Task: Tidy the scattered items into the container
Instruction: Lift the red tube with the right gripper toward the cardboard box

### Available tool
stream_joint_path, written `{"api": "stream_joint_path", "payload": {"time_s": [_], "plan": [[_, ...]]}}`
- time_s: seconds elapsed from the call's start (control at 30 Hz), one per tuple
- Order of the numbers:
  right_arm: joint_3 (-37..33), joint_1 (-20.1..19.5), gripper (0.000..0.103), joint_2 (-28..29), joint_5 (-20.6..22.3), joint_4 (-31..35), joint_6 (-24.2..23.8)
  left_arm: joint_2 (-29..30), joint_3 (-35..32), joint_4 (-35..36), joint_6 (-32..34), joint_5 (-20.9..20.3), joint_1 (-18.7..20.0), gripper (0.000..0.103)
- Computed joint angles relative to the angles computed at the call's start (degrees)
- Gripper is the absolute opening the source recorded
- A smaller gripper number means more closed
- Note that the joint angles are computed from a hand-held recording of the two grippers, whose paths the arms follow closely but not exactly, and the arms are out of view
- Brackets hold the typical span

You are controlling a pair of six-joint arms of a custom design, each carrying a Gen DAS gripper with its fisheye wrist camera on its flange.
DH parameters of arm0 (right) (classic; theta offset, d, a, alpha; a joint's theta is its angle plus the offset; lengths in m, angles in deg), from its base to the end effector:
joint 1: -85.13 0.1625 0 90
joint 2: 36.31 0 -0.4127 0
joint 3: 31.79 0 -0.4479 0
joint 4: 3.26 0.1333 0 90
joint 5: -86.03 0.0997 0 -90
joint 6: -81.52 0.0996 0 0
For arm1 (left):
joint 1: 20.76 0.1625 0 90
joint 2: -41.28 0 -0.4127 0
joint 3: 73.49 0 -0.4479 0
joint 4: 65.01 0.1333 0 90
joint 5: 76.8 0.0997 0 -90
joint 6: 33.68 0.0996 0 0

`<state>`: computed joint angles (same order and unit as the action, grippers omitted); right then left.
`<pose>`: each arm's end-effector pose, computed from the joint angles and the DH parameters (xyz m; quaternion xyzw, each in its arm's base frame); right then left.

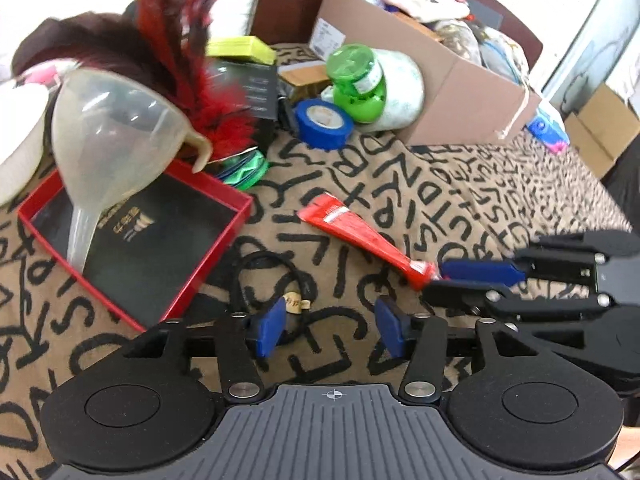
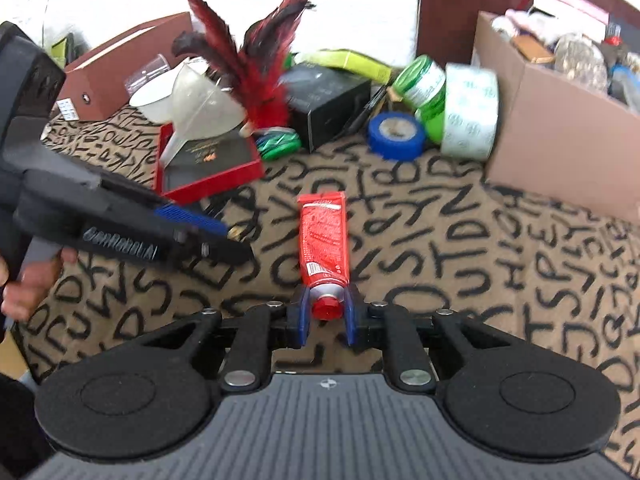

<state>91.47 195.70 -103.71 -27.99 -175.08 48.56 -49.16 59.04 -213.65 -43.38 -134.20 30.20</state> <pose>0.2764 -0.4724 0.1346 0.3875 -0.8721 0.1965 0.2253 -0.1374 -0.4663 0.2229 0.2015 0.9291 -0.2404 0.1960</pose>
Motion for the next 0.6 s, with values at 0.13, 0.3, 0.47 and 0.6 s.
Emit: {"api": "stream_joint_path", "payload": {"time_s": [0.13,0.3,0.47,0.6], "plan": [[-0.57,-0.47,0.023,1.47,0.74,-0.94,-0.18,1.06,0.53,0.06,2.05,4.93,-1.62,0.032],[-0.6,-0.59,0.031,1.94,0.85,-1.66,-0.15,-0.02,-0.37,2.32,1.68,4.06,-0.09,0.0],[-0.69,-0.56,0.039,1.69,1.67,-1.79,-0.22,-0.91,-0.23,3.53,4.28,3.66,-0.18,0.025],[-2.22,-0.23,0.039,3.99,0.49,-2.67,-0.8,0.09,-0.03,1.69,5.42,4.05,-0.6,0.029]]}}
